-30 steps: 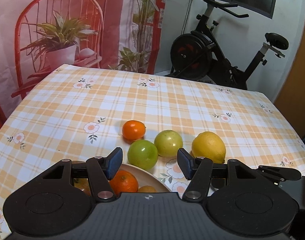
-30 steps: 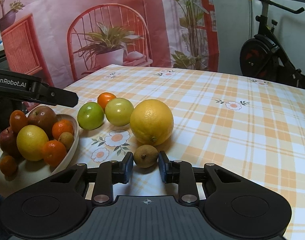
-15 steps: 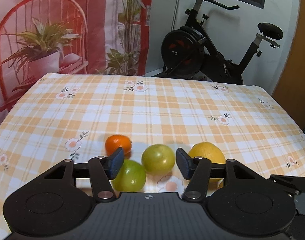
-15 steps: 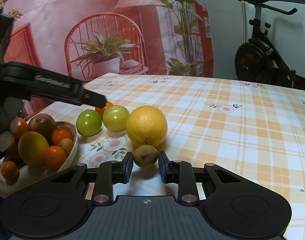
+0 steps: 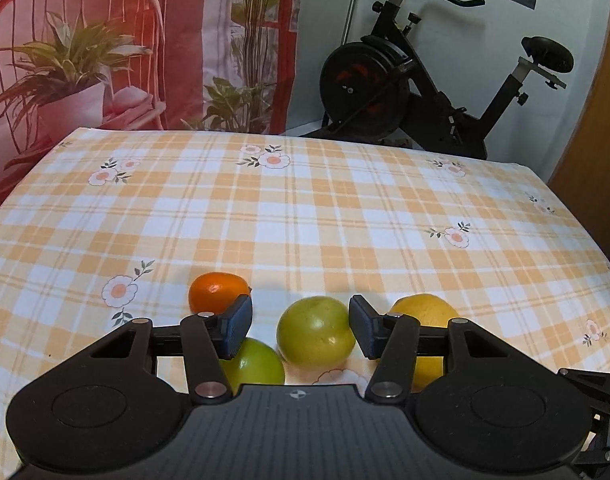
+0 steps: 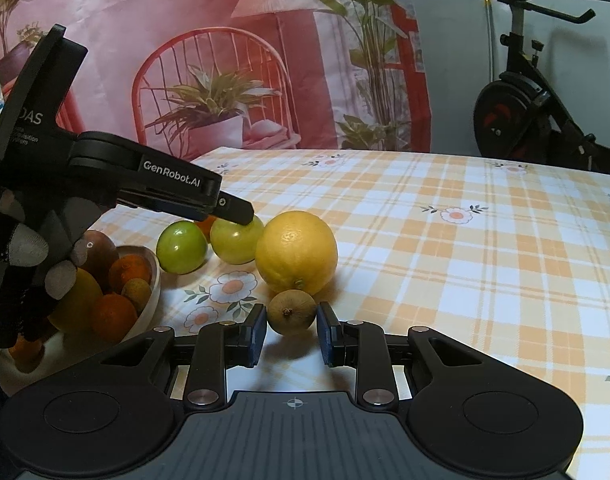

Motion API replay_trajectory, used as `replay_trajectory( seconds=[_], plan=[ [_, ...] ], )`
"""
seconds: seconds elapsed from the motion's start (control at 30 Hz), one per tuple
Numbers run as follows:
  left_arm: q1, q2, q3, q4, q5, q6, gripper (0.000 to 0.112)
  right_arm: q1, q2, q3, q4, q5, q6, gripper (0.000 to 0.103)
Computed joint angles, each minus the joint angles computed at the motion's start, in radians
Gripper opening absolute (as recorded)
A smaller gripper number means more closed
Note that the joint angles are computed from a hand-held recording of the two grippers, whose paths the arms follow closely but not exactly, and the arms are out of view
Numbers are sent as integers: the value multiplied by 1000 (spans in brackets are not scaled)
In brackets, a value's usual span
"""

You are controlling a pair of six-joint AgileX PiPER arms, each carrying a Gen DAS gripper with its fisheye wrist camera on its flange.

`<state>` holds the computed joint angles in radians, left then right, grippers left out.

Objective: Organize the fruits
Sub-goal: 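Close the right tool on the brown kiwi while the left tool closes on a green apple, then lift the kiwi with the right tool while the left tool lifts the green apple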

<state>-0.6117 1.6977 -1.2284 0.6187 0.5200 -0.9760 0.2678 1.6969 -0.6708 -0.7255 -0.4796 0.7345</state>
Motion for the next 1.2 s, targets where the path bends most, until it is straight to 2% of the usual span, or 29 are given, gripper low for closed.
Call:
replay_trajectory(
  seconds=[0.33,0.73,0.8,0.93,1.2],
  plan=[
    [36,0,17,-171,-82,149,55,2,3,-3,-3,3,8,25],
    [6,23,7,-79,-58,138,55,1,9,-10,-12,5,18,25],
    [-6,25,0,-45,-32,119,48,0,9,-10,-11,4,18,25],
    [-4,12,10,-72,-37,157,48,0,9,-10,-14,5,20,25],
    [-33,-12,33,-13,-30,56,48,-1,9,-12,-17,5,23,25]
  ],
)
